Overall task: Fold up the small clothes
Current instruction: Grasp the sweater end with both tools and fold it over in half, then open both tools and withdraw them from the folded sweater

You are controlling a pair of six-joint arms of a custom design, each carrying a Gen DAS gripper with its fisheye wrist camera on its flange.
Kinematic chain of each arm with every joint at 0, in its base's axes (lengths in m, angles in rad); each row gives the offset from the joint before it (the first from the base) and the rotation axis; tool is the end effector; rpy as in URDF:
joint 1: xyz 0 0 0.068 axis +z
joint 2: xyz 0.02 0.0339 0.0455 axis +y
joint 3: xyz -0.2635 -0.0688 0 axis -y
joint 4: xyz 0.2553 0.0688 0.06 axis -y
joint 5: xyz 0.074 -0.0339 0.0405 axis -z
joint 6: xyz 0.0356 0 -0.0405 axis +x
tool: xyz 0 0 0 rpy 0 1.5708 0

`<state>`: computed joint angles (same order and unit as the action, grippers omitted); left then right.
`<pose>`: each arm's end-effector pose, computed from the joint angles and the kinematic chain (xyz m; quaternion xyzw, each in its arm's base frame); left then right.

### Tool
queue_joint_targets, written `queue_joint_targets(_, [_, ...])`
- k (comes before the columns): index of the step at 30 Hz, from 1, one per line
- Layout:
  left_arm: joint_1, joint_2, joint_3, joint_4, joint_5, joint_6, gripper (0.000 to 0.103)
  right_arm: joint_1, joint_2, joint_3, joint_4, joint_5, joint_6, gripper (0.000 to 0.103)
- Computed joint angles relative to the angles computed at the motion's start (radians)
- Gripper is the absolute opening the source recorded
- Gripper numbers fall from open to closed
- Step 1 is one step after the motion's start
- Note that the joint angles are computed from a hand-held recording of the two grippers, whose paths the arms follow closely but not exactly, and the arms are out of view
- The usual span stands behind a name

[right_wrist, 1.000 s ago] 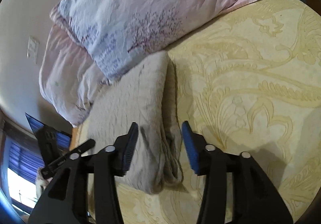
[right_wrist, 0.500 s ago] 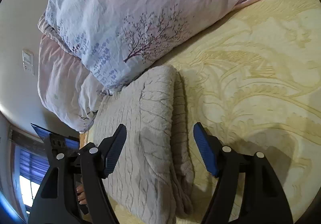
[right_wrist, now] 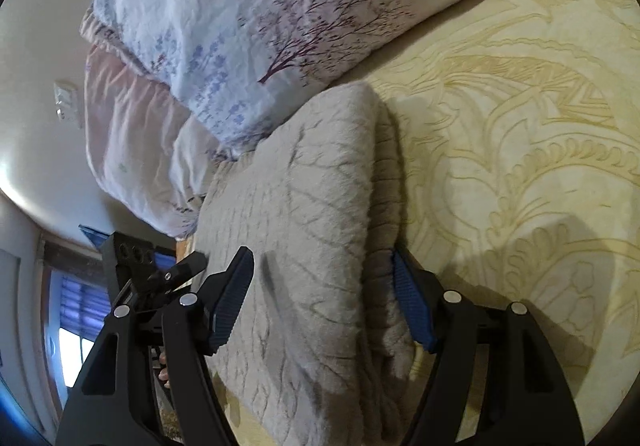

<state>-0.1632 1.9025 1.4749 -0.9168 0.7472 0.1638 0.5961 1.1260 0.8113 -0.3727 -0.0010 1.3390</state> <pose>0.3764 -0.0865 0.2138 0.1913 0.9060 -0.3626 0.1053 0.2091 0.1419 0.2598 0.3279 0.8425 0.3523 0.2421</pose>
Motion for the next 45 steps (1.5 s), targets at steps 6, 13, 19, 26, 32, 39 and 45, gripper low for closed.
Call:
queue_joint_targets(6, [0.012, 0.005, -0.017, 0.031, 0.048, -0.035, 0.068, 0.021, 0.012, -0.016, 0.038, -0.004, -0.004, 0.045])
queue_joint_targets(13, [0.039, -0.013, 0.017, -0.03, 0.121, 0.03, 0.038, 0.075, 0.005, 0.002, 0.066, 0.065, 0.01, 0.033])
queue_joint_targets(19, [0.133, -0.047, 0.074, -0.178, 0.165, 0.183, 0.037, 0.151, 0.144, 0.211, -0.022, 0.136, -0.063, 0.032])
queue_joint_targets(26, [0.306, 0.037, 0.248, -0.335, 0.163, 0.336, 0.038, 0.192, 0.398, 0.466, -0.038, 0.168, -0.191, 0.031])
queue_joint_targets(32, [0.331, 0.137, 0.245, -0.211, 0.046, 0.283, 0.047, 0.183, 0.612, 0.613, -0.149, 0.163, -0.17, 0.035])
queue_joint_targets(39, [0.35, 0.069, 0.192, -0.15, 0.026, 0.293, 0.055, 0.202, 0.543, 0.574, -0.187, 0.189, -0.103, 0.042])
queue_joint_targets(45, [0.41, -0.233, -0.091, 0.083, 0.02, 0.376, 0.062, 0.3, 0.457, 0.577, -0.289, 0.373, -0.062, 0.042])
